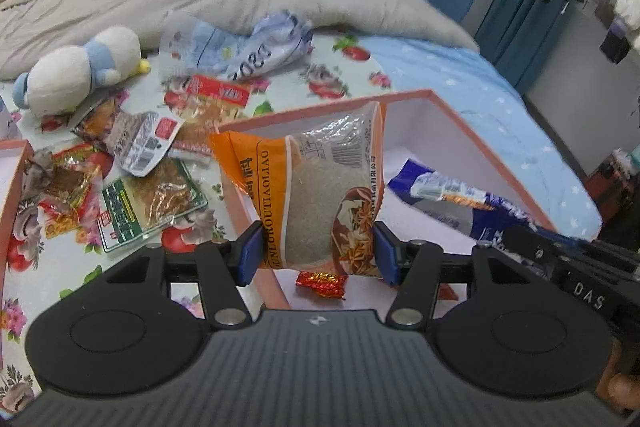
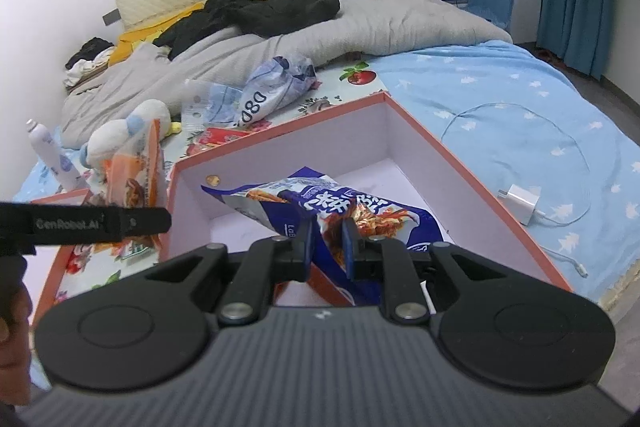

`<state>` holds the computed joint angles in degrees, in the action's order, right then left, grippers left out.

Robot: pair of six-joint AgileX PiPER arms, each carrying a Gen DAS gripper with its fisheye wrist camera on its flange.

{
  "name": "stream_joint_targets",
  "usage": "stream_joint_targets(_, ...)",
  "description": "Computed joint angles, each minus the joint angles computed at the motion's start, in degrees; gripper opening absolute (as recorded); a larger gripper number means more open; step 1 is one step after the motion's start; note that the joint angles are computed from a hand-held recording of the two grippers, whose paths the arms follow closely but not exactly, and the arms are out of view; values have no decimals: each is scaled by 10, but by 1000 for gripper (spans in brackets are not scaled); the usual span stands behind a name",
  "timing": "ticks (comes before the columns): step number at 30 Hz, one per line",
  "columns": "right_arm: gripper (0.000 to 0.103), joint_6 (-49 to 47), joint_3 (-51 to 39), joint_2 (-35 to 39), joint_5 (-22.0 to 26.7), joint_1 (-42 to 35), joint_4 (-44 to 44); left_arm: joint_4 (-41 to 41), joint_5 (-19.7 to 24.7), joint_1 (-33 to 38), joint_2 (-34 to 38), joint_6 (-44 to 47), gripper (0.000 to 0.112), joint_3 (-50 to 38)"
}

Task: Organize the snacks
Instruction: 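Lift both held packets and carry them over the open pink box, then lower both packets into the box and open both tools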

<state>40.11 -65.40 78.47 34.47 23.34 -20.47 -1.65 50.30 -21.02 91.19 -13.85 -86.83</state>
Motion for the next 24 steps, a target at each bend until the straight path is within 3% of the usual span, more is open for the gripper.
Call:
stream_joint_targets(11,22,-44,-24,45,-12,-26,65,-33,0,17,36,37,64,-22)
stream_joint_targets(13,29,-29,-21,42,-6,-20,53,-22,0,15,28,31,69,-19)
stream_joint_targets(16,30,-29,-17,34,5,-15,56,-17,-6,16,5,27,76,-3)
stream_joint_targets(24,30,41,4,-20,29,35,1,-9,-2,19,-82,21,76,44)
